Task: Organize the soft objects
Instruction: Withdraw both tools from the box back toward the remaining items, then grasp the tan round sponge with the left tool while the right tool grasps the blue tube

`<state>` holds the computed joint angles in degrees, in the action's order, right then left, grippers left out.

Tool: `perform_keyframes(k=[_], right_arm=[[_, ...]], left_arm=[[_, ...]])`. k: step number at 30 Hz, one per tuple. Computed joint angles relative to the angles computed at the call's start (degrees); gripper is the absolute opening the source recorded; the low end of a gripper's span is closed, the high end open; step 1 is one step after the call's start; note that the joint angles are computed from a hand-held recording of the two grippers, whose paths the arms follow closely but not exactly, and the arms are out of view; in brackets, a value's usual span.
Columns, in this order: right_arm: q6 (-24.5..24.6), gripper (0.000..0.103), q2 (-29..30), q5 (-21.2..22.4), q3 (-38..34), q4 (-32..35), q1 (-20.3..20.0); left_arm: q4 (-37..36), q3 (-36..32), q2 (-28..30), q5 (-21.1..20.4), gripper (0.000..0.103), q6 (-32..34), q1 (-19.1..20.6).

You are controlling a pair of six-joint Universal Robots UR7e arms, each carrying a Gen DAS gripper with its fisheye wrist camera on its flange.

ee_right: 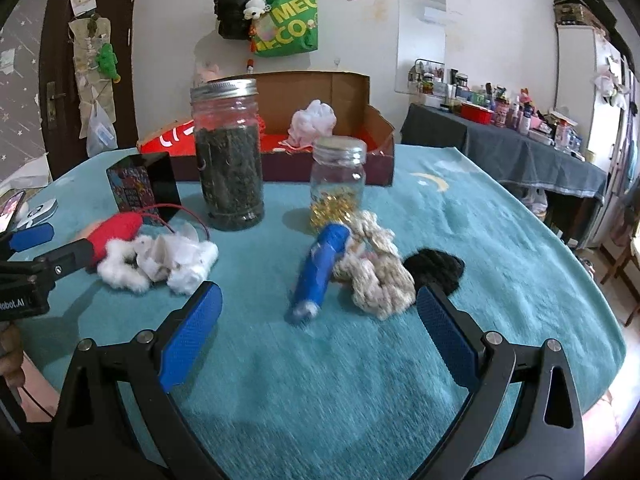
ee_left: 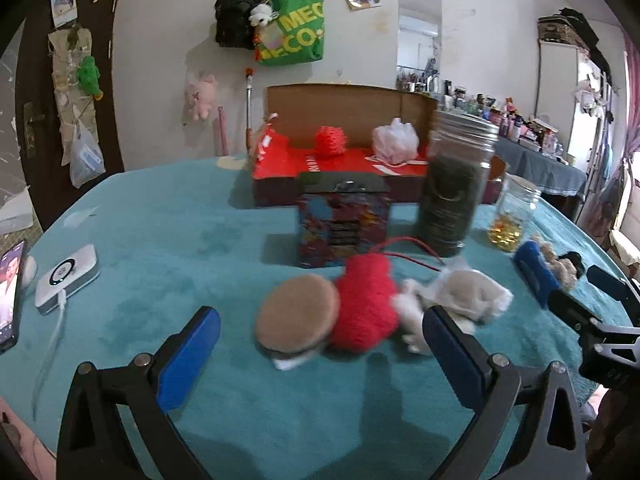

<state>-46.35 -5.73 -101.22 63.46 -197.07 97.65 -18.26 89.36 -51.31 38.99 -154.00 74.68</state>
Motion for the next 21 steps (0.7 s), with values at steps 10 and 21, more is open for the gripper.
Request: perform_keyframes(k=[10,21], right_arm=[[1.03,0.099,1.07,0.62,-4.84,8.56,1.0],[2.1,0.044,2.2,-1.14,-8.87,15.44,0.86]], left_arm=[[15.17,-7.06,0.06,2.17,0.103,-5.65,3.32],[26.44,-13.87,2.09,9.72,0.083,-9.53,5.79]])
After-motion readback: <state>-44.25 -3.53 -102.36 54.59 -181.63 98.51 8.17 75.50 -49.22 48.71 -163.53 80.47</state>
